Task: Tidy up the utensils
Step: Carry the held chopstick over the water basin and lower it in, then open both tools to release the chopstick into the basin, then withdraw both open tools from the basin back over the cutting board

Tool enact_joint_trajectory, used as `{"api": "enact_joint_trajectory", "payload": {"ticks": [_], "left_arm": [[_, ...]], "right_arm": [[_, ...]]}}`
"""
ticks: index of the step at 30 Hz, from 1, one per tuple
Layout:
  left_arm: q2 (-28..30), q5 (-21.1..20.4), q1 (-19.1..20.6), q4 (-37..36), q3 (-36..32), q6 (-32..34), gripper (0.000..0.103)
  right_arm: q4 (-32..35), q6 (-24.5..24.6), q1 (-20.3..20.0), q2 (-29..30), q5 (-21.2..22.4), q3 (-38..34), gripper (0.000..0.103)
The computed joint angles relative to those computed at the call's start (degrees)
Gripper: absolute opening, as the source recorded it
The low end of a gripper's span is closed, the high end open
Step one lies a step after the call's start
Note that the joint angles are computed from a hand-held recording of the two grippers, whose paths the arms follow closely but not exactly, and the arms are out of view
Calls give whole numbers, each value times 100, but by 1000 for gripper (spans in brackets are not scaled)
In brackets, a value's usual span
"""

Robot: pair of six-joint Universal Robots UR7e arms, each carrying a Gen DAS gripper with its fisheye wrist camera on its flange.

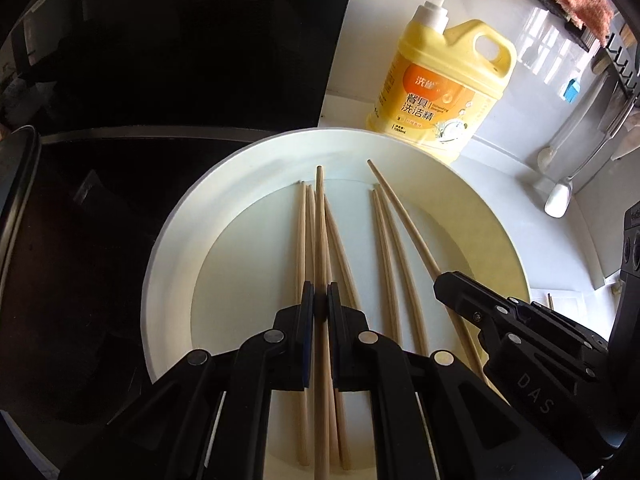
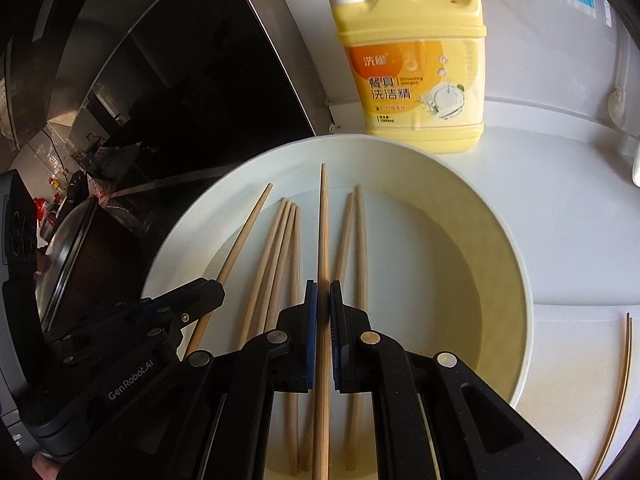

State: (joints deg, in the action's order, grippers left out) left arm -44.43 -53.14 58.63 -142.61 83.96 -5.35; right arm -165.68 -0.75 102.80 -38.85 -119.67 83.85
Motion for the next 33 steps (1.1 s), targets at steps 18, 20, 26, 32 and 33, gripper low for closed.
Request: {"api": "enact_joint_trajectory", "payload": {"ticks": [18, 20, 26, 32, 33], "left_arm": [[93, 502, -10, 485, -160, -439, 66], [69, 560, -29, 559, -160, -482, 67], [-17, 790, -124, 565, -42, -594, 74], [-129, 984, -254, 400, 184, -612, 80], [-149, 1032, -287, 313, 242, -604, 80]], "right_arm": [[585, 412, -80, -16, -335, -118, 24], [458, 365, -80, -78, -383, -27, 24], [311, 281, -65, -238, -385, 187, 32], [97, 65, 9, -418, -342, 442, 38], [34, 12, 28, -455, -344, 493, 39]]}}
